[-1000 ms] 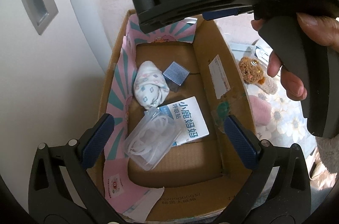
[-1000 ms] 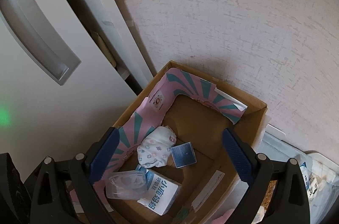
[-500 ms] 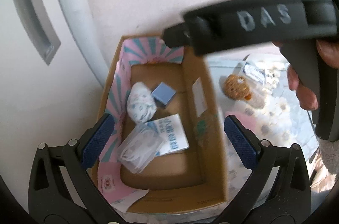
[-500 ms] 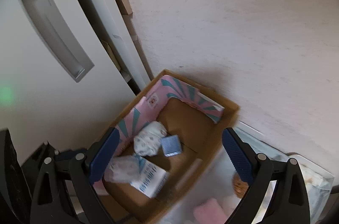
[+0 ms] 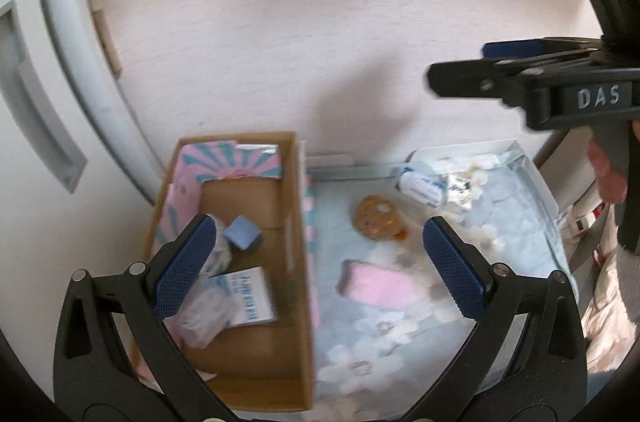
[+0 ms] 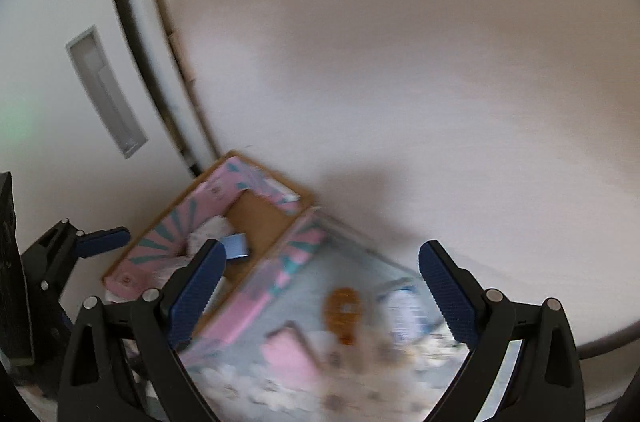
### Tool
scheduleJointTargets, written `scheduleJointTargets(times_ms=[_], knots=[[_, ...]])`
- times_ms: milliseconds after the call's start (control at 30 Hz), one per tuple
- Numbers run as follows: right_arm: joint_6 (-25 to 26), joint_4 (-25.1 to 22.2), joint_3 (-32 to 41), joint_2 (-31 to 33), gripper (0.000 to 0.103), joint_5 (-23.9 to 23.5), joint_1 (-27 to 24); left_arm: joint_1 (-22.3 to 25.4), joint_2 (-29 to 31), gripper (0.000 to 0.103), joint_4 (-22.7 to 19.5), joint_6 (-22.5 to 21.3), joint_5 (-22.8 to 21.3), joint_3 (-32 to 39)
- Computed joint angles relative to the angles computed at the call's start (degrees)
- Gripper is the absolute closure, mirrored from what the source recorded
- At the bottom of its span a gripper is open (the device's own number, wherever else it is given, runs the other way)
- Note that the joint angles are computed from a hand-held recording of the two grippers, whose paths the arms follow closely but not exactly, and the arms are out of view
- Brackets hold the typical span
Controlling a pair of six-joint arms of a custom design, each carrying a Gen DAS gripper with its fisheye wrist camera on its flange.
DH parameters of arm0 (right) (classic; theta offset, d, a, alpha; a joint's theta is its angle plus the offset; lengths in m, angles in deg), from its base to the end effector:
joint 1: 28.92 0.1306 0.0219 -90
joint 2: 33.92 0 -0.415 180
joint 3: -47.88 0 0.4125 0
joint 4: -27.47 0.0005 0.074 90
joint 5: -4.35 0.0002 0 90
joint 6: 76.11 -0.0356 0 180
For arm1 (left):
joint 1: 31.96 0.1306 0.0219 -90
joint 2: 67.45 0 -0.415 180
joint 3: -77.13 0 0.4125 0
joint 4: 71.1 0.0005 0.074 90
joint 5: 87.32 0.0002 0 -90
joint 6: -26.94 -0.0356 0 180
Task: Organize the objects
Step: 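Move both tools back over the tray toward the plush toy and tissue pack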
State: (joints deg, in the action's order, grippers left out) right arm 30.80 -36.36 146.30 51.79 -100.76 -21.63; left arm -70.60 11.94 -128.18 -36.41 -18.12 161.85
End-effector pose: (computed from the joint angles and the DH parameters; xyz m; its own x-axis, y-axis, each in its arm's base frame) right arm 0.4563 0.0672 0.5507 -0.6559 -0.3670 -0.6596 -0.4971 0.8676 0.0116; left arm 0.3376 -0.2543 0.4925 -0.7330 0.0492 -0.6784 0.0931 0.9952 -0.0284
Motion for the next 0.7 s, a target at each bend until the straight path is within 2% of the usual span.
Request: scheduleJointTargets(times_ms=[300, 700], knots=[[6.1, -0.7, -0.8, 0.3, 0.006, -6.7, -12.0, -4.0, 6.7, 0.0, -0.4, 5.2, 0.3, 3.1], [21.9, -0.1, -7.6, 3.1, 0.006, -11.8, -19.0, -2.9, 17.1, 0.0, 1.4, 13.7, 6.9, 5.2]])
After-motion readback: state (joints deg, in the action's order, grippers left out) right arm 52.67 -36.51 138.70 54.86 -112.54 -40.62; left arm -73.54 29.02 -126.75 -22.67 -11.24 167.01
